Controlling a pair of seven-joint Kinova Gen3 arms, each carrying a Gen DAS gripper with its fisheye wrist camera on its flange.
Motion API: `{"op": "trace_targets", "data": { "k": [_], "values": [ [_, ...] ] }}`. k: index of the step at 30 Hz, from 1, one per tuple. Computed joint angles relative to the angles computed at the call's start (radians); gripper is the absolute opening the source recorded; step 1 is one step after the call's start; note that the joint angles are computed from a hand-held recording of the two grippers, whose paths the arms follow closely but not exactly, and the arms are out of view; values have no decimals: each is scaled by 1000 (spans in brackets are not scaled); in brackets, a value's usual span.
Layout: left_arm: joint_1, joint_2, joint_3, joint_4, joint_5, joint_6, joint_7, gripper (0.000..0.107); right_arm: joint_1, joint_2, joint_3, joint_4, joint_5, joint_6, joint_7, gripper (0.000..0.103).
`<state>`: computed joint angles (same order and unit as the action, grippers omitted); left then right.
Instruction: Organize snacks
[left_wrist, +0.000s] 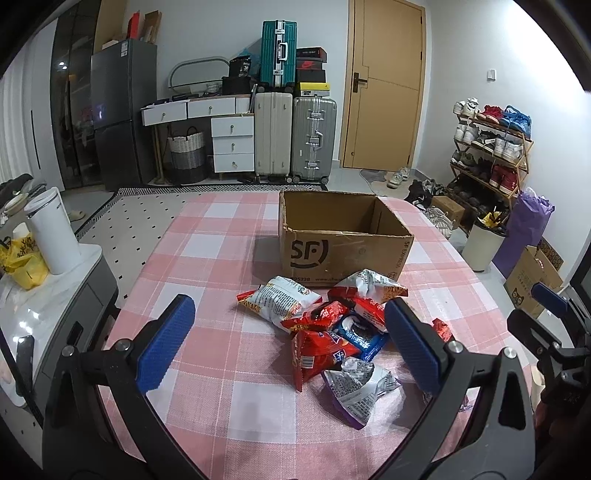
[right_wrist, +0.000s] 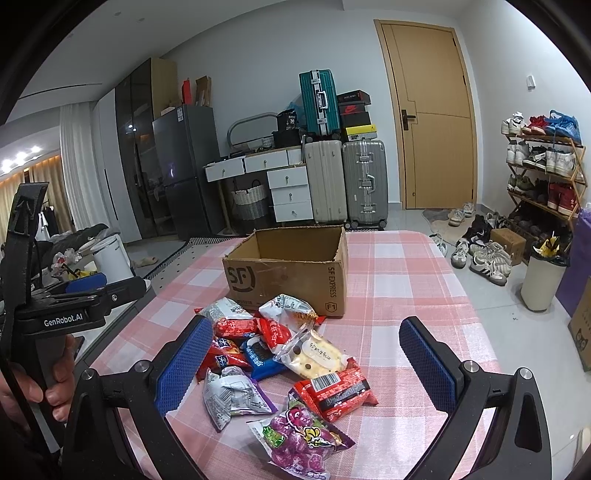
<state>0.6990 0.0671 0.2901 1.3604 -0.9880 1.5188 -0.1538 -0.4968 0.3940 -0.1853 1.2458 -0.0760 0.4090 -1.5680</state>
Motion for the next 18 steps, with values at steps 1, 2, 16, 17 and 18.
{"op": "trace_targets", "data": {
  "k": [1, 2, 16, 17, 18],
  "values": [
    [0, -1, 0, -1, 2, 3, 2, 102, 2, 0, -2, 0, -1, -1, 3, 103],
    [1, 3, 0, -5, 2, 10, 4, 102, -1, -1, 1, 1, 1, -1, 1, 103],
    [-6, -5, 2, 6, 15, -5, 7, 102, 1, -5, -2, 10, 3, -10, -3, 103],
    [-8, -8, 1, 9, 22, -12, 8, 102, 5, -5, -6, 13, -1, -12, 2, 103],
    [-10, -6, 1, 10, 24, -15, 8, 102, 12, -5, -14, 14, -7, -12, 11, 103]
  ]
}}
